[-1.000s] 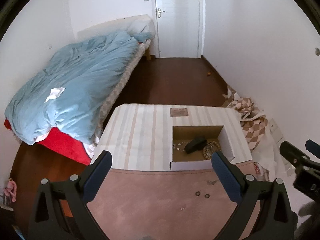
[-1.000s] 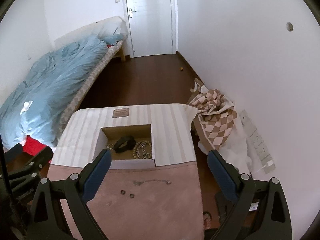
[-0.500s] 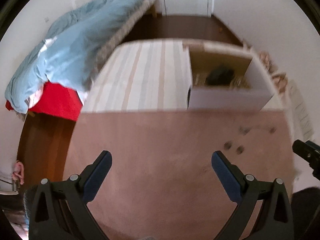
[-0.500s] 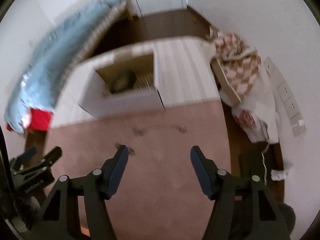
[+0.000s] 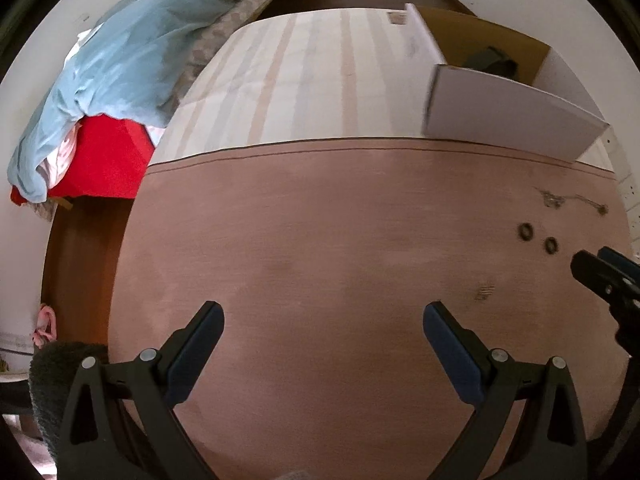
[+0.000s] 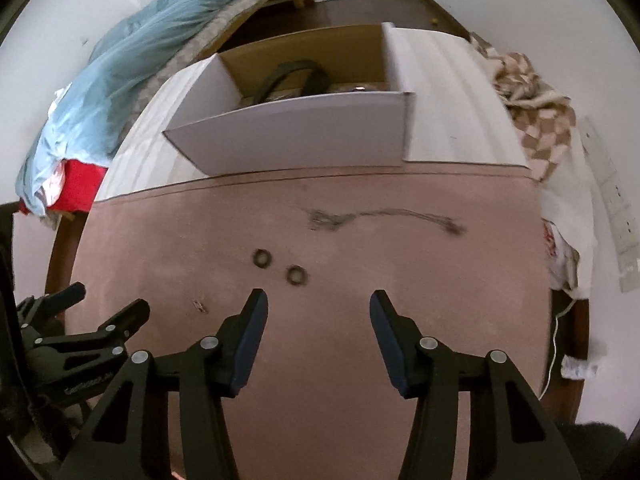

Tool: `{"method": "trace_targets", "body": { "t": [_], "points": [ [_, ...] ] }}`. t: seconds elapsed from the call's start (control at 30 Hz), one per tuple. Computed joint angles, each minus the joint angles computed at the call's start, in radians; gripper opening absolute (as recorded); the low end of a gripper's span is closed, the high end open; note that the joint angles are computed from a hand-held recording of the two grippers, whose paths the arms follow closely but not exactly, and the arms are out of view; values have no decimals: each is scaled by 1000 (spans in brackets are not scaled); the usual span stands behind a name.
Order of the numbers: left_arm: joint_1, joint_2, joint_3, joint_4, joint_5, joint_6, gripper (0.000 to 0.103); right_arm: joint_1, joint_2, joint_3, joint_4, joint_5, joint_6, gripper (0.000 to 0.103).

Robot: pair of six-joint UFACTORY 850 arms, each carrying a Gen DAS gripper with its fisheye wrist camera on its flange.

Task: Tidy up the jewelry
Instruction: 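Move the right tool toward the silver chain necklace and black rings, then grasp the tiny silver earring on the mat with the left tool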

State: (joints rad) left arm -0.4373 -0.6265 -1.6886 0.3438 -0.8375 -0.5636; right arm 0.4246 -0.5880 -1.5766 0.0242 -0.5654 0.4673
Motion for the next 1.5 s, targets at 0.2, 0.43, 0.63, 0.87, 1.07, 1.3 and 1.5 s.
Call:
{"method": "trace_targets", "body": {
  "t": [0.2,0.43,0.63,0.87,1.07,1.3,1.5],
  "points": [
    [22,-1,5,16,-16,-23,102,21,-58,-63,-28,-10,5,41],
    [30,-14,-11,18,-9,-12,102,40,-82,-78,-145,7,42,10],
    [16,-13,-16,-30,3,19,102,24,-22,-9,-146,67,66,0],
    [9,-38,-46,-235,33,151,101,-7,72,103,-114,104,107,0],
    [-16,-56,-63,-310,89,226,86,-26,77,116,-82,76,127,0],
    [-47,-61,-55,-257,89,218,46,-36,89,127,-131,74,179,0],
    [-54,-45,-30,-219,115,211,18,-41,85,124,-157,67,218,0]
  ]
}}
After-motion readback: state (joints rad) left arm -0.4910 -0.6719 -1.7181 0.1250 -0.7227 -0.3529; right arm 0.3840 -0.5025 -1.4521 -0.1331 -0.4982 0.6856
